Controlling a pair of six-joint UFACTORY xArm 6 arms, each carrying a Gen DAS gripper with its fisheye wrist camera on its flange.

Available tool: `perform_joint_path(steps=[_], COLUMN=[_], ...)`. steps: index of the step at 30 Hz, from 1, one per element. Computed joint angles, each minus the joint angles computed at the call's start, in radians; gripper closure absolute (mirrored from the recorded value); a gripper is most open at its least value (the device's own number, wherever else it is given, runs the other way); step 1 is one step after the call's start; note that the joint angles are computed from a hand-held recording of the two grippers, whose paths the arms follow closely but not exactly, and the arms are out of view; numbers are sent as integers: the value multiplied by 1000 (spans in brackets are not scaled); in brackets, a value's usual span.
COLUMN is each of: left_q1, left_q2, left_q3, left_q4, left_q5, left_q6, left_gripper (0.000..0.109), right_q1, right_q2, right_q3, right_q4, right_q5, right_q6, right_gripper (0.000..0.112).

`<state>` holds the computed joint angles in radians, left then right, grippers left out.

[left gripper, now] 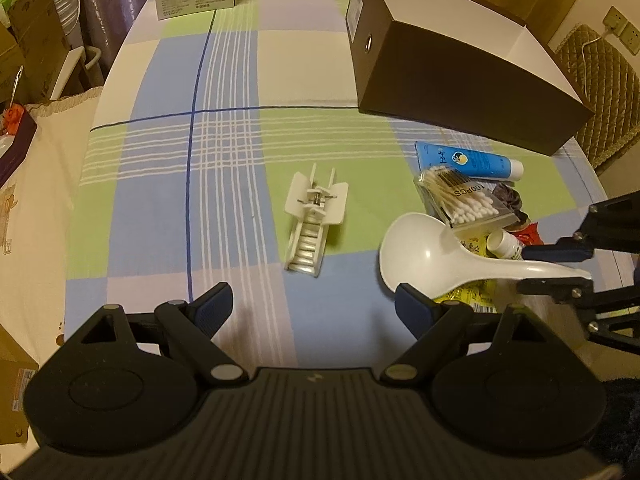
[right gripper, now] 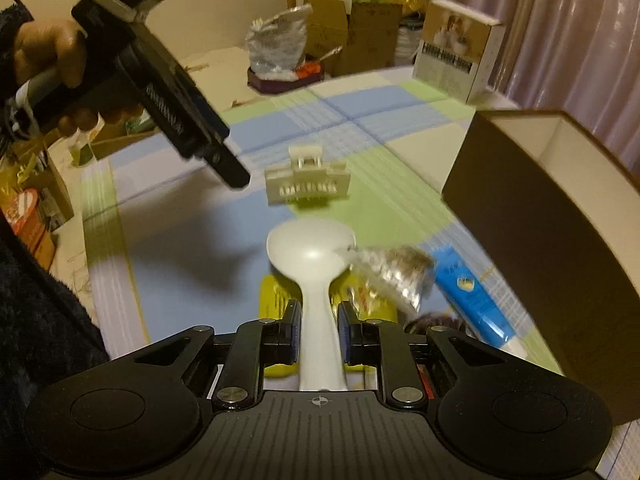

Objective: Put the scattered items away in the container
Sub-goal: 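Grasp the white ladle by its handle with the right tool, then lift the white ladle with the right tool and carry it toward the brown box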

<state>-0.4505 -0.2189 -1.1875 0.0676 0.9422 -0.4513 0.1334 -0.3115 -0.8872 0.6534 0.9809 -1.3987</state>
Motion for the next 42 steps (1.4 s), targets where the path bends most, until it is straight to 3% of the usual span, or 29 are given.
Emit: perform_joint_path(steps=[4,12,19,20,22,24,39,40,42], left_q1=[-5,-4,3,4,8,14,60,63,69], left_q2=[15,7,-19,-23,-32,-41,-58,-59,-58], left_q3=[-12,-9,8,12,20,28,58,58,57], left_q4=[-5,10,28,30,34,35,18,19,23], left_q5=[-6,18,35,37,42,45,40,41,46], left_q6=[4,-25,-58,-63,-72,-81,-65,-63,-63], left_gripper=[23,23,23,23,23,23,23,23,23], right_q1=[-24,-22,35,40,58,69,233,238,233], right_q2=[50,87,149,160,163,151,279,285,293], right_q3=[-38,-68,-125,-139,-137,-113,-140,-140,-144], right_q4=[-45,24,97,98,109,162,17,14,24], right_q5=[59,100,48,52,22,-17,-200,-212,-207], right_q6=[99,73,82,84,79,22,143,145,133], right_gripper=[90,90,90,85,18,18,18,19,37])
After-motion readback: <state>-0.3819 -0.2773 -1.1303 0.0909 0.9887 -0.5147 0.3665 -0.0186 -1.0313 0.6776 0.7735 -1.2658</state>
